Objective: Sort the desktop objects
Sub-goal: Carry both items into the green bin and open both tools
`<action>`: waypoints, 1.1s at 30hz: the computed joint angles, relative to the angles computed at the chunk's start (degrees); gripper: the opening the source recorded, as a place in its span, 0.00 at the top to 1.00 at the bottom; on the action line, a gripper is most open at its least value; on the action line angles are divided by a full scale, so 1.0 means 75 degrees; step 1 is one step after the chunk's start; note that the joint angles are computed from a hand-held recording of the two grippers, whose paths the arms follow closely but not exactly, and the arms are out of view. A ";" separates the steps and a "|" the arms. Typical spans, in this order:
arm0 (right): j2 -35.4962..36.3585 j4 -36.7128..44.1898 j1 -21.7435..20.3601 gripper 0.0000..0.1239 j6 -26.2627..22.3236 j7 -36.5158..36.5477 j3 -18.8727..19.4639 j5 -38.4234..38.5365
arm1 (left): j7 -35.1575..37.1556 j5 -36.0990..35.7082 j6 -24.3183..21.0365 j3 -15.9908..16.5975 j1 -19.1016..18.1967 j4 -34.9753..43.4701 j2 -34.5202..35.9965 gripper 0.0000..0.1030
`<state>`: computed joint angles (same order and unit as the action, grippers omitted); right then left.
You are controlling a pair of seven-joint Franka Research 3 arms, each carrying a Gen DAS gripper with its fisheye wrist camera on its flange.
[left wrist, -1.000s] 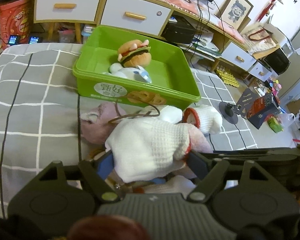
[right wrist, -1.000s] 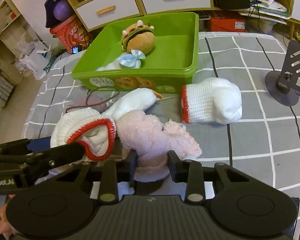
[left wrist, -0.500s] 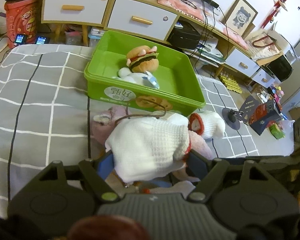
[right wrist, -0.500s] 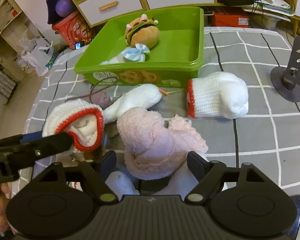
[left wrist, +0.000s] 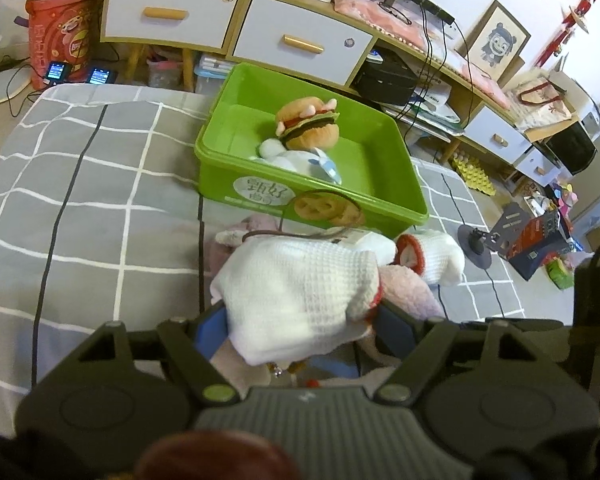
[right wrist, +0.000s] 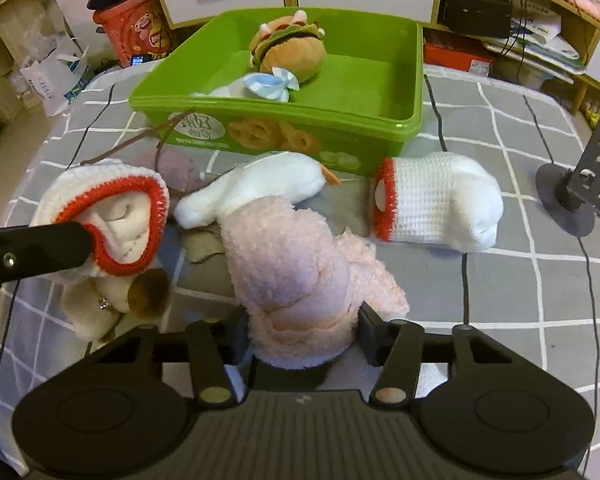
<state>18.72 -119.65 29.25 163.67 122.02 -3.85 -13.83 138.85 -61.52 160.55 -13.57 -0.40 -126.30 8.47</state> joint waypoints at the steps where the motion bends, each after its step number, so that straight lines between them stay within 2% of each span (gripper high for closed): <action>1: -0.0066 -0.0061 0.0014 0.58 0.0028 0.0032 -0.0015 -0.0012 | 0.0048 -0.0073 -0.0015 -0.0006 0.0019 -0.0007 -0.0021 0.24; 11: -0.0547 -0.0240 0.0075 0.58 0.0135 0.0386 -0.0019 -0.0499 | 0.0354 -0.0541 -0.0159 0.0147 -0.0066 -0.0025 -0.0348 0.24; 18: -0.0675 0.0089 -0.0544 0.58 0.0127 -0.0745 0.0588 0.0482 | -0.0115 0.0116 -0.0196 0.0264 -0.0120 0.0566 -0.0129 0.24; 21: -0.0538 0.0414 -0.0706 0.58 0.0087 -0.1135 0.0666 0.0972 | -0.0519 0.0604 -0.0142 0.0227 -0.0070 0.0896 0.0068 0.24; 29: -0.0029 0.1338 -0.0791 0.58 0.0024 -0.1155 0.0360 0.1416 | -0.1409 0.1706 0.0303 -0.0158 0.0196 0.2034 0.0958 0.24; 33: 0.0343 0.1661 -0.0818 0.58 0.0277 -0.1080 0.0222 0.1586 | -0.1451 0.1691 0.0425 -0.0627 0.0578 0.2571 0.1567 0.24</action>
<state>21.29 -107.19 23.11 165.75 113.92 -2.18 -1.94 127.96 -48.84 163.74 -18.27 3.93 -107.02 20.22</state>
